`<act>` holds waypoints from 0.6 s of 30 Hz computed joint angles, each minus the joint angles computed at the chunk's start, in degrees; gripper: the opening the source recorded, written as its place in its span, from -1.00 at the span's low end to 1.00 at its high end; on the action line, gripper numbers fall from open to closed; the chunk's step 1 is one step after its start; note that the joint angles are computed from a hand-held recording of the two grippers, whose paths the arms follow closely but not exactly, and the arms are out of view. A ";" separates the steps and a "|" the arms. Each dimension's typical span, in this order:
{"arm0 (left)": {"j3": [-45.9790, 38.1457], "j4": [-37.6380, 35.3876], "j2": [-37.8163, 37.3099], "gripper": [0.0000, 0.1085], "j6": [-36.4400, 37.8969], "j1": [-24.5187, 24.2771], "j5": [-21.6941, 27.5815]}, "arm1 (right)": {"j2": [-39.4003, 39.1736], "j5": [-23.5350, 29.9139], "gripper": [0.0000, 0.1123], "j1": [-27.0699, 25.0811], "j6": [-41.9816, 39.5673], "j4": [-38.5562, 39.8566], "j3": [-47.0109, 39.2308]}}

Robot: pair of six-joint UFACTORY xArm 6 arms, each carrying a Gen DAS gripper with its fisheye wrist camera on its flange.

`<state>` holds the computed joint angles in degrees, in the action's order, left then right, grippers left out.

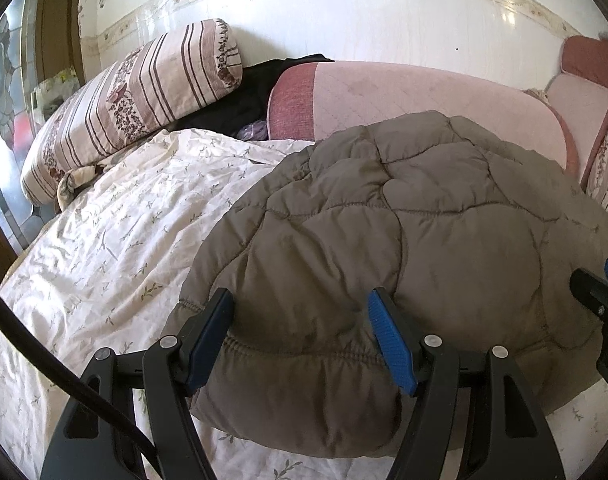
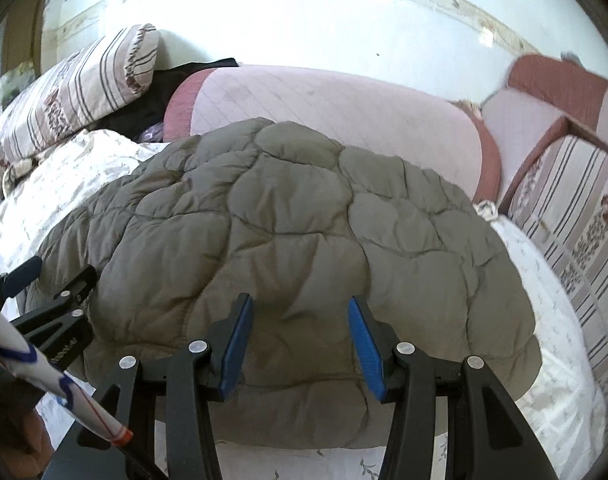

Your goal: Fold large clothes

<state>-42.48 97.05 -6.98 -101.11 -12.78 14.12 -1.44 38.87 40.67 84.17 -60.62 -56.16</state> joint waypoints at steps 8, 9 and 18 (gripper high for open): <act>-0.30 0.93 0.72 0.26 -0.02 -1.10 2.20 | 1.29 3.66 -0.05 1.62 -0.61 -2.14 -1.42; -0.24 1.09 0.69 0.26 -0.16 -1.15 2.27 | 1.28 3.69 -0.05 1.64 -0.62 -2.19 -1.38; -0.19 1.26 0.66 0.27 -0.21 -1.31 2.61 | -0.14 3.12 -0.05 0.03 1.09 -2.00 0.02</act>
